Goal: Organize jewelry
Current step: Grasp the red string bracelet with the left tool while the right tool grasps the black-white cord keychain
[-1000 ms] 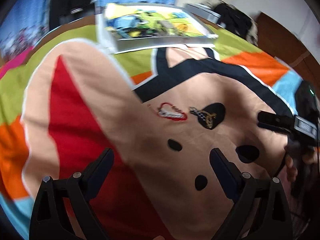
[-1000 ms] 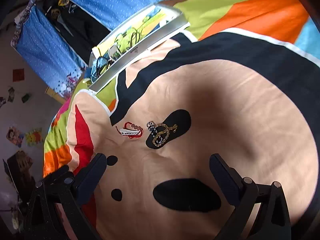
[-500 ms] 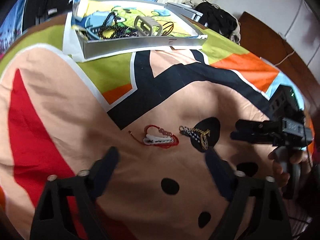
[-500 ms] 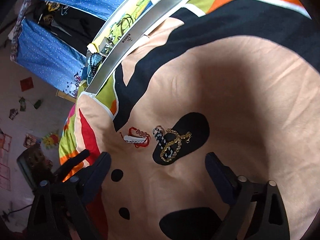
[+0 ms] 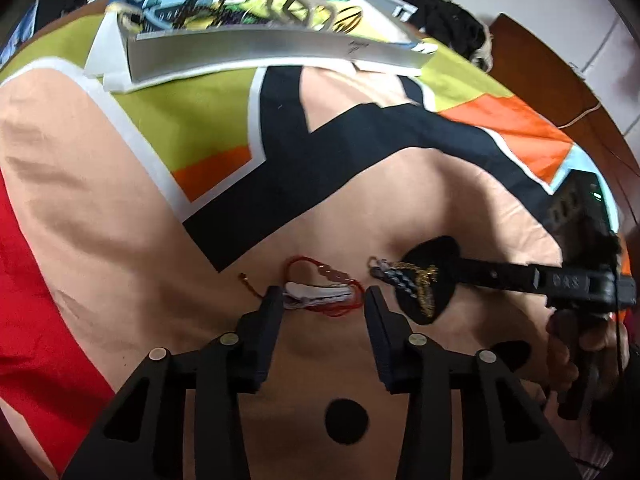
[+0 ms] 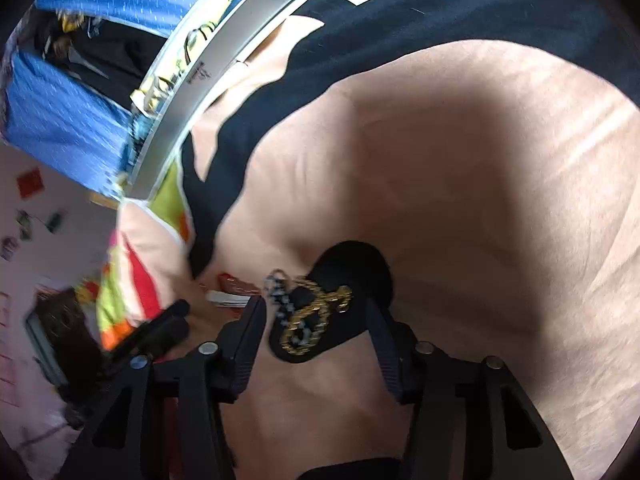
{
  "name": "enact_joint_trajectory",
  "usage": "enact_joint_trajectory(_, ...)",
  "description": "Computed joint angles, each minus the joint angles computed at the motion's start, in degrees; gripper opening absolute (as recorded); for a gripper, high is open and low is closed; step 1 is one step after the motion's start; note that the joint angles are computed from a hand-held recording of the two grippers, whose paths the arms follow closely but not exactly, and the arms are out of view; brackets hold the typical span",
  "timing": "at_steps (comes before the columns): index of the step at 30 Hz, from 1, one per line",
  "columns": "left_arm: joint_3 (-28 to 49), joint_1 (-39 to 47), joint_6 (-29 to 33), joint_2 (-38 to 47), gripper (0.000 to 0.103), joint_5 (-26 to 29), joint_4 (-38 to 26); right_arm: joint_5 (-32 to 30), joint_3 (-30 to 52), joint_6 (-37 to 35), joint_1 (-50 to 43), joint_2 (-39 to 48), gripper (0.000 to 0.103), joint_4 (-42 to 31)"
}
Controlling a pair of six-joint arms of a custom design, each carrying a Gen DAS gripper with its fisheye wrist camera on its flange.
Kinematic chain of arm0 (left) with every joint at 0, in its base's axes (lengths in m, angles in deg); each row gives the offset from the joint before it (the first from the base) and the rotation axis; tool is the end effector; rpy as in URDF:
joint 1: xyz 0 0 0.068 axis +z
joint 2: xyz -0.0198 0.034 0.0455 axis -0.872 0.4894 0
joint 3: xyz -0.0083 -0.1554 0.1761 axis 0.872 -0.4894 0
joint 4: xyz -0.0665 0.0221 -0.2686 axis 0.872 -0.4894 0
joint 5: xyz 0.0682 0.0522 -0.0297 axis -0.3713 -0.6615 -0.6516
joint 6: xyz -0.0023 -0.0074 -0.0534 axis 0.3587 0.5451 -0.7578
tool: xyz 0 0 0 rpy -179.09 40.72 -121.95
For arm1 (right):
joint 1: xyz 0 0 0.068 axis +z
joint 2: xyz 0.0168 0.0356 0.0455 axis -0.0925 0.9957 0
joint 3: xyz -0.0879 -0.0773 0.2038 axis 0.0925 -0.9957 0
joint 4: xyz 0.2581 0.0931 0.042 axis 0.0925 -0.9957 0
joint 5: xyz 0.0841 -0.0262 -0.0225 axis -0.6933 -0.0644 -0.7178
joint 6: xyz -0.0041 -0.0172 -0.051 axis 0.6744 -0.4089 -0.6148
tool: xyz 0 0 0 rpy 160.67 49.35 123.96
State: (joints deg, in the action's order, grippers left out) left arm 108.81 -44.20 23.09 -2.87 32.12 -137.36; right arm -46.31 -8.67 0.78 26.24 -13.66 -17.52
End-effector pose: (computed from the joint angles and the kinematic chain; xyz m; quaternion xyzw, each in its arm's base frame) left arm 0.1524 0.0239 0.2696 0.1098 0.9406 -0.2327 0.2214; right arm 0.1646 0.1142 0.2640 0.0336 0.9463 0.2906 0.1379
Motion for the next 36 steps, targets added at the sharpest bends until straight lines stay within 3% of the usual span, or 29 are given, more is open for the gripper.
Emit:
enact_joint_trajectory(12,-2.6,-3.6,-2.9,2.0,0.036,-4.3,4.5,8.5,4.1,-3.7,6.1,6.5,0.046,-1.8)
enact_joint_trajectory(26,-4.3,-5.7,-5.0,0.1,0.018,-6.8,6.8,18.2,7.1,-7.6,12.6,11.3,0.046,-4.7)
enact_joint_trajectory(36,-4.1,-7.8,-6.9,-1.2,0.014,-7.3,5.2,16.3,6.9,-7.1,12.2,12.3,0.047,-2.8)
